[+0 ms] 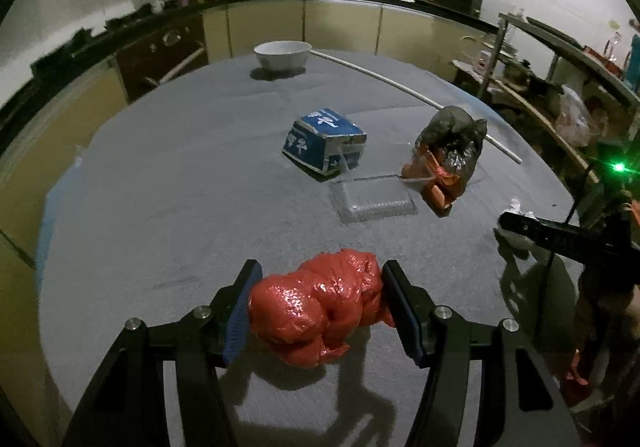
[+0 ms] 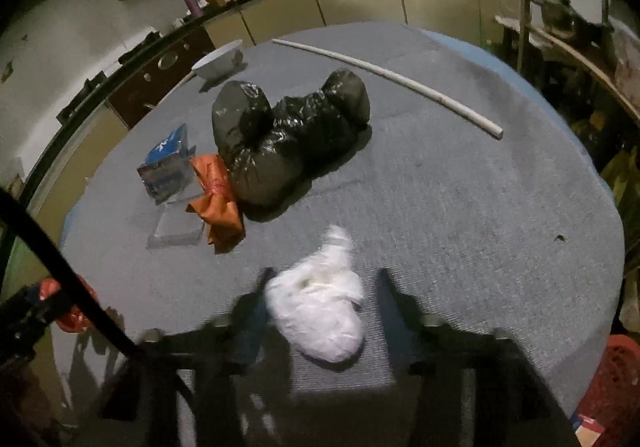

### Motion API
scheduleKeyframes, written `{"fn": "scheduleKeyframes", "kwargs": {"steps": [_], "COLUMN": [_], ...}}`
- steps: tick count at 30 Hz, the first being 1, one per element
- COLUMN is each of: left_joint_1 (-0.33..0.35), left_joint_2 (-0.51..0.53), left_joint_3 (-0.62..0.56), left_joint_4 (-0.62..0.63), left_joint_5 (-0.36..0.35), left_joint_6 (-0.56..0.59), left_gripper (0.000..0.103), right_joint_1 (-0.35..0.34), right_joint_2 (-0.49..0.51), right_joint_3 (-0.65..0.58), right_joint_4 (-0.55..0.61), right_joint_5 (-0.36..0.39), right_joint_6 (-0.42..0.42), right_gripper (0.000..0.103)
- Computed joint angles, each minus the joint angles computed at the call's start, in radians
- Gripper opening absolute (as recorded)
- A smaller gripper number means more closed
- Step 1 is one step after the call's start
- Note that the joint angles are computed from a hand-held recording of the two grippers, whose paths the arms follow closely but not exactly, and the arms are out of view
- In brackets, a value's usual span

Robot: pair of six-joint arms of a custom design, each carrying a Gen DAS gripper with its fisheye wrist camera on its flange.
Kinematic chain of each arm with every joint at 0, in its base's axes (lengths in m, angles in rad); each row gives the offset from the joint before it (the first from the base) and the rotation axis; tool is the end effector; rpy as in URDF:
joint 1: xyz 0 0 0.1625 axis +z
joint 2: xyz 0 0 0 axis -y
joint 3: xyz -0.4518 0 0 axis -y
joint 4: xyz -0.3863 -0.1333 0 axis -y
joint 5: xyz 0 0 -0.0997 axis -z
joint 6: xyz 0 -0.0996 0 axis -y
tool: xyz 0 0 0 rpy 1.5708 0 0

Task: Collect trash
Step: 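Lift the red bag and white tissue bag off the table with both tools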

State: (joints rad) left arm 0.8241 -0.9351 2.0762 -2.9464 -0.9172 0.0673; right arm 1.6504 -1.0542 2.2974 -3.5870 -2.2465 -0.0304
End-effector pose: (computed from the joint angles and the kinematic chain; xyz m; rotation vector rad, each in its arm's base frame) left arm -0.2276 -0.5313 0.1211 0.9134 2.3754 -0.5696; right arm 0.1084 -0.4659 0.2036 -0.2038 -2.3365 0.9647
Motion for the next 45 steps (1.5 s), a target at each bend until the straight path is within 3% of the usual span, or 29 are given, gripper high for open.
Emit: {"fn": "scheduleKeyframes", "kwargs": {"steps": [8,16,31,45], "left_joint_1": [-0.091,-0.167,-0.27,-0.3], "left_joint_2": [-0.008,-0.018,-0.013,0.005], "left_joint_3": [0.048,0.083,0.11,0.089], "left_joint_4": [-0.058,-0.101,-0.125,-0.093], "left_joint_5": [0.112,0.136,0.116,0.03], "left_joint_6": [-0.012,-0.001,-0.014,-0.027], "left_gripper": [0.063,0.063,0.063,0.064], "right_joint_1": [0.043,0.102,0.192,0.175], "right_joint_2": [-0.051,-0.144,-0.252,-0.309], "right_joint_3": [0.053,0.152,0.278,0.345], "right_joint_4": [-0.056,-0.114,-0.195,-0.287], "right_joint_5": [0.031,0.065,0.031,0.044], "right_joint_6": [-0.003,0.023,0.046,0.04], "right_gripper": [0.038,0.038,0.038,0.038]}}
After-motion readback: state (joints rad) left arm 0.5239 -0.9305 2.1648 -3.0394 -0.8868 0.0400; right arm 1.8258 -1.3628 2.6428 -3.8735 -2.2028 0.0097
